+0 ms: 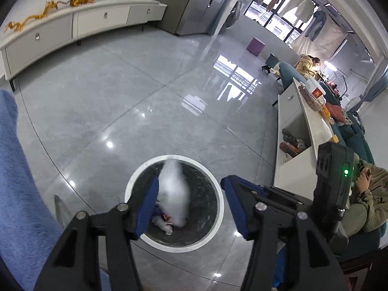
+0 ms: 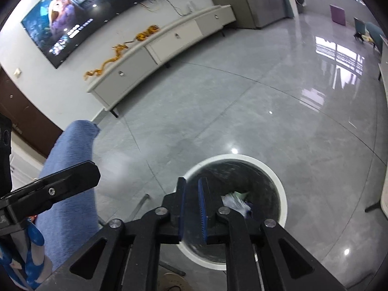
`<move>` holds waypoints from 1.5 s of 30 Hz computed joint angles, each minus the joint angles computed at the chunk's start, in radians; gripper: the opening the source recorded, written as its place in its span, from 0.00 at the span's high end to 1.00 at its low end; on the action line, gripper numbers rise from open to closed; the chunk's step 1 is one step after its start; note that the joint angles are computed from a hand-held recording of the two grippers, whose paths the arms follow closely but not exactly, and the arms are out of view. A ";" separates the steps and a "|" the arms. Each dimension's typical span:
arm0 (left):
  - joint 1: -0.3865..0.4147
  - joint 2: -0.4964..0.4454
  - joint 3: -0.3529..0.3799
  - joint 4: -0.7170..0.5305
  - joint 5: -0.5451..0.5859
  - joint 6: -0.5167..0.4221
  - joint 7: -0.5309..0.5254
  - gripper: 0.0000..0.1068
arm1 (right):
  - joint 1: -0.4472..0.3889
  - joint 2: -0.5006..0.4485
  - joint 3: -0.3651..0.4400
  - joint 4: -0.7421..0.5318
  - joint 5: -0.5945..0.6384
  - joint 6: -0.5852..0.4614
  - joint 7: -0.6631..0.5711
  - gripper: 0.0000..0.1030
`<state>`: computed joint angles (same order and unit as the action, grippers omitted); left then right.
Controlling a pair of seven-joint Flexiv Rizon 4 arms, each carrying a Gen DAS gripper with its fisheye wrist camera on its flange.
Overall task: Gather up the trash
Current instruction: 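Carry both items over the bin and open both tools to drop them, then move both open tools back over the remaining wrappers on the rug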
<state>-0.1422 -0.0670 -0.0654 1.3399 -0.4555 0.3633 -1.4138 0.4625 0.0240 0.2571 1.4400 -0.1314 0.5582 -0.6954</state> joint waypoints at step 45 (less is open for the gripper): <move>0.279 0.618 0.182 0.349 0.436 0.369 -0.199 0.36 | 0.300 -0.091 0.093 -0.242 -0.419 -0.048 0.007 0.50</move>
<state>0.1367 0.5514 0.1170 1.6893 -0.0196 0.7320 -1.6129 0.7628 -0.0670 0.3501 1.1982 -0.5507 0.5101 -0.6883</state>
